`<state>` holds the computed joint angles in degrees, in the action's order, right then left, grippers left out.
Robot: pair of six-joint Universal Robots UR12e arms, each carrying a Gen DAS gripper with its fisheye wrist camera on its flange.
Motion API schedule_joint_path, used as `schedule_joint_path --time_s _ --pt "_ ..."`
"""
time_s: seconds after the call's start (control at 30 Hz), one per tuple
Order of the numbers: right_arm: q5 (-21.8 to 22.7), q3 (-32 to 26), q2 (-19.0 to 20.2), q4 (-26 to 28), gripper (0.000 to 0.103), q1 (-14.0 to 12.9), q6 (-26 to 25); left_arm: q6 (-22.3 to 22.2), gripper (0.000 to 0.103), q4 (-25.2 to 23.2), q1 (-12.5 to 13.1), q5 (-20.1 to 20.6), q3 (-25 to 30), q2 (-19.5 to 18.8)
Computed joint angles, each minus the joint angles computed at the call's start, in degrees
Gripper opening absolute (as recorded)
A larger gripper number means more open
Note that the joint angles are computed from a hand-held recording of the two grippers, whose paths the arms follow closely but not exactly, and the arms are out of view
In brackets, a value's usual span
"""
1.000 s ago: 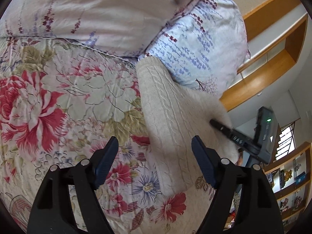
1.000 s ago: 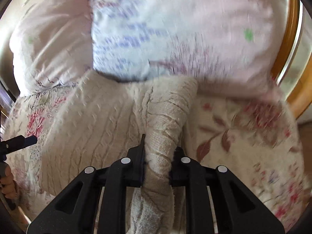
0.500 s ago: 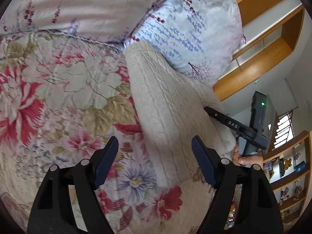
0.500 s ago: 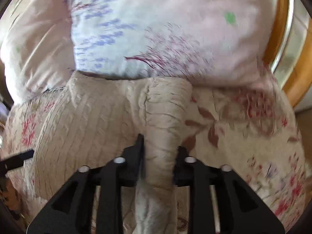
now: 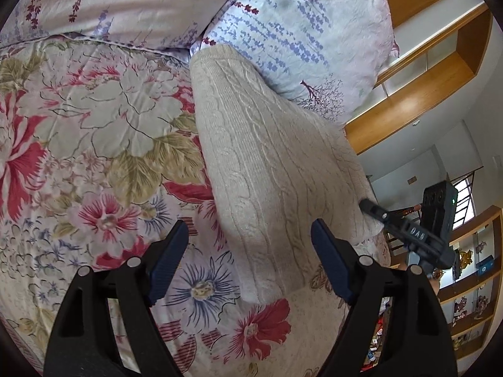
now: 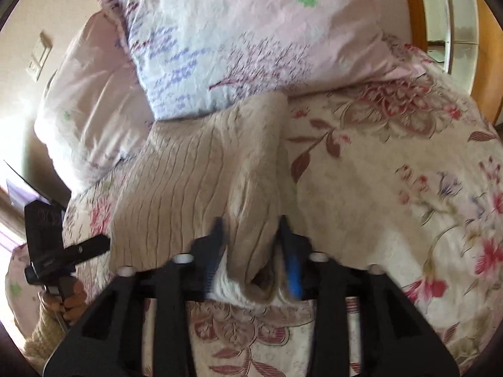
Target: Fold small clothes
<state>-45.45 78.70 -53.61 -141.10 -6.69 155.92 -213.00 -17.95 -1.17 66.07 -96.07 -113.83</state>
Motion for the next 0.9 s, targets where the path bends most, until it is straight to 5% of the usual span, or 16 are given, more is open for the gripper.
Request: schedule_joint_path --time_s 0.13,0.3,0.5,0.73,0.9 --pt "1.3 1.6 -0.2 -5.8 0.013 -0.3 2.1 -1.1 0.066 -1.0 -0.3 -0.9 0.8 -0.8" --pt "4.4 3.8 -1.1 -13.4 0.011 -1.2 4.8 -1.0 0.066 -1.8 -0.7 0.0 1.3 -1.0" --pt "-1.2 3.2 0.1 -10.8 0.011 -0.7 4.8 0.4 0.065 -3.0 -1.1 0.4 1.6 -1.0" --pt "-2.1 2.2 1.3 -8.7 0.012 -0.7 5.5 1.2 0.035 -3.8 -1.2 -1.8 2.1 -1.8" --pt "1.2 1.7 1.4 -5.1 0.015 -1.4 5.9 2.1 0.038 -4.2 -1.1 -2.1 2.1 -1.7"
